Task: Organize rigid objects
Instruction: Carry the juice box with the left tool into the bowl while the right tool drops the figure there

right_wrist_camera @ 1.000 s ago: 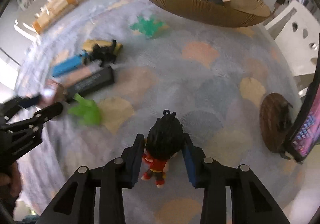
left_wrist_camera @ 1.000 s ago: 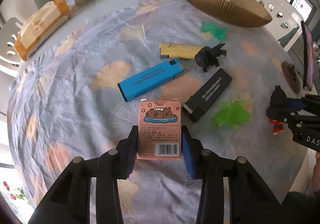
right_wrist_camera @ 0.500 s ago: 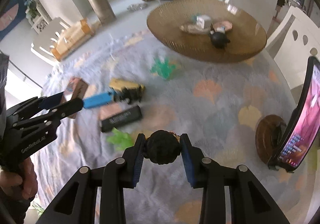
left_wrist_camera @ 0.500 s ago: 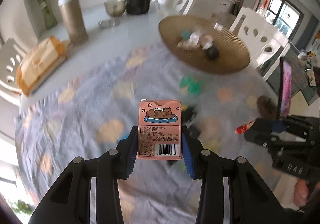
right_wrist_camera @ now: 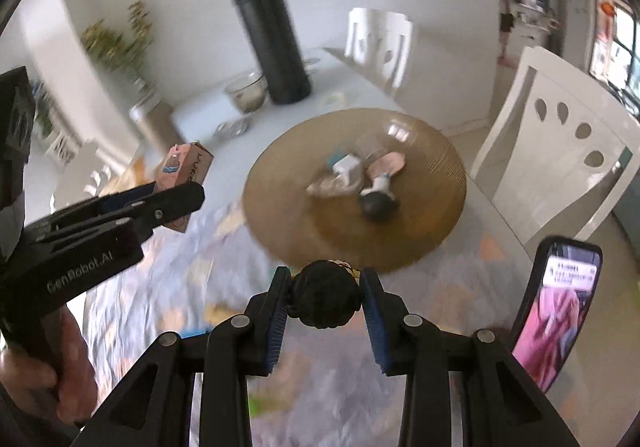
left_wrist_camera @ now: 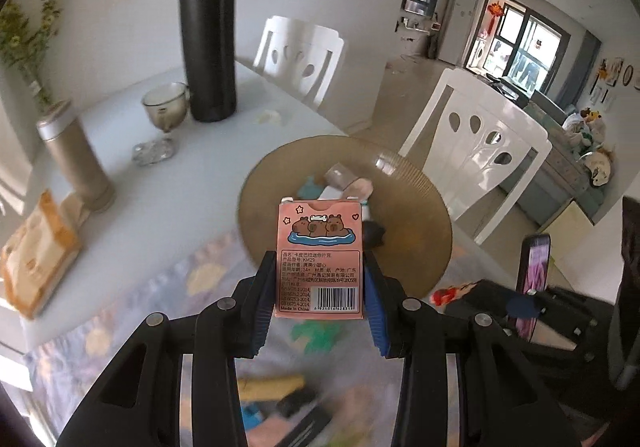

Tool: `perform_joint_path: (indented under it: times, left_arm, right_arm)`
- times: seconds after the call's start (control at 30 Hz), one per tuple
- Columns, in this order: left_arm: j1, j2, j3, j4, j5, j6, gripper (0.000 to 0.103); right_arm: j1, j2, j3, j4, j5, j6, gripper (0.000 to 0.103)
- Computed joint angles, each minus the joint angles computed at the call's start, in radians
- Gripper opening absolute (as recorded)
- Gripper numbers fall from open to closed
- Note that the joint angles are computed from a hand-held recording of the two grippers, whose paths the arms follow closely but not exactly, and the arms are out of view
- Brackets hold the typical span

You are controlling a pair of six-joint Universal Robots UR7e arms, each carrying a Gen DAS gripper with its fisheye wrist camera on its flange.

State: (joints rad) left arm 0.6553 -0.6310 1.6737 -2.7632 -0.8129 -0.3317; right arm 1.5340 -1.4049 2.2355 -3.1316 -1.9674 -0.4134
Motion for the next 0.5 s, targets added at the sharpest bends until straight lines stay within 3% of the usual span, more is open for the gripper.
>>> perform_joint_path:
  times: [0.13, 0.4, 0.43, 0.5]
  left_arm:
    - [0.030, 0.053, -0.076, 0.044, -0.043, -0.009, 0.037]
    - [0.060, 0.117, -0.157, 0.106, -0.078, -0.025, 0.037]
    - [0.062, 0.120, -0.162, 0.110, -0.083, -0.022, 0.038]
    - [0.064, 0.123, -0.170, 0.135, -0.079, -0.045, 0.053]
  right_arm:
    - [-0.036, 0.030, -0.049, 0.044, 0.001, 0.056, 0.034]
    - [-0.058, 0.092, -0.094, 0.052, -0.047, 0.065, 0.034]
    - [-0.060, 0.098, -0.100, 0.051, -0.049, 0.063, 0.034]
    - [-0.059, 0.115, -0.115, 0.064, -0.061, 0.062, 0.035]
